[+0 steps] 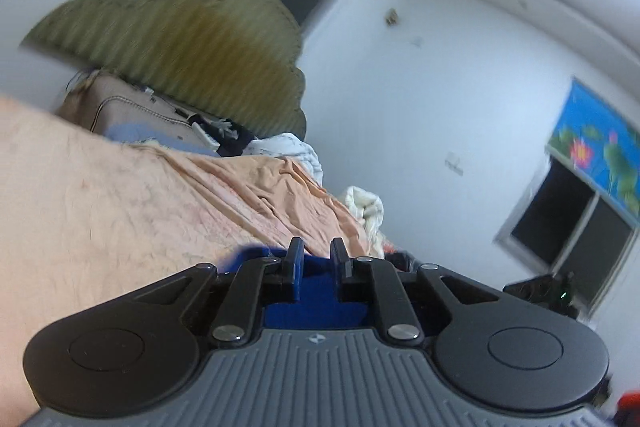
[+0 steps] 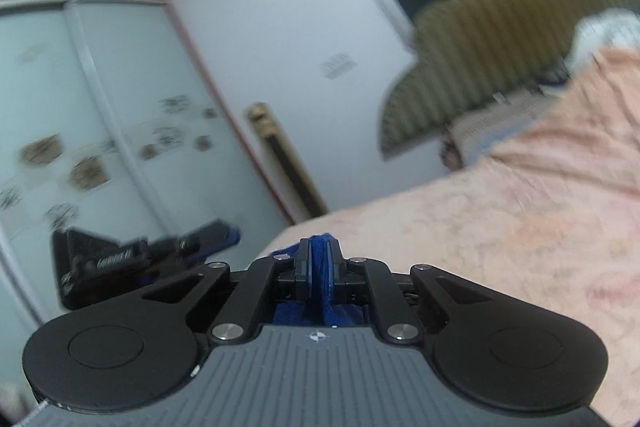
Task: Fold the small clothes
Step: 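Lift the held sweater edge with both grippers and flip it over itself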
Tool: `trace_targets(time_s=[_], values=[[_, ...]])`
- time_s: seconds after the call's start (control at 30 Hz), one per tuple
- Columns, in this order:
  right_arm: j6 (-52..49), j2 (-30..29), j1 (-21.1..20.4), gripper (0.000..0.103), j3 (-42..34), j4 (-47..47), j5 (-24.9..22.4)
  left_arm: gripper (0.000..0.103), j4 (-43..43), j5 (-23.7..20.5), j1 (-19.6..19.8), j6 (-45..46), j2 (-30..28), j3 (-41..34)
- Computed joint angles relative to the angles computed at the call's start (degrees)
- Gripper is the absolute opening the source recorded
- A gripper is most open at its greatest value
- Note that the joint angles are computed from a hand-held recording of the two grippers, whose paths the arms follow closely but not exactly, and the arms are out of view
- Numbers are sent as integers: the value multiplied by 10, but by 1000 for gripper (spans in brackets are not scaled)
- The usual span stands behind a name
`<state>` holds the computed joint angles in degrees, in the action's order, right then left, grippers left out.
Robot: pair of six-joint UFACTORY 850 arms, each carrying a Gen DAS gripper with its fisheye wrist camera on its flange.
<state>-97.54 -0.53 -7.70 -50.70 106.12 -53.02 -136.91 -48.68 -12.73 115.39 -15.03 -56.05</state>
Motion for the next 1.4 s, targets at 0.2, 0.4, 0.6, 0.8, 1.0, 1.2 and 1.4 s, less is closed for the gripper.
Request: trace_targets(time_s=[0.2, 0.4, 0.6, 0.8, 1.0, 1.2, 1.4], values=[[-11, -37, -11, 12, -17, 6, -8, 45, 101, -66, 38, -57, -54, -7], [-33, -61, -18, 12, -32, 15, 0, 79, 177, -100, 17, -119, -175, -115], [-121, -140, -11, 3, -115, 86, 48, 42, 191, 49, -24, -213, -289, -298], [41, -204, -13, 34, -165, 16, 214, 68, 255, 113, -16, -286, -279, -292], [124, -187, -74, 94, -77, -102, 123, 84, 317, 61, 22, -345, -247, -225], [178, -247, -83, 61, -99, -156, -1, 85, 417, -4, 10, -439, -314, -307], [191, -318, -23, 23, -175, -138, 12, 30, 373, 26, -10, -412, -329, -334]])
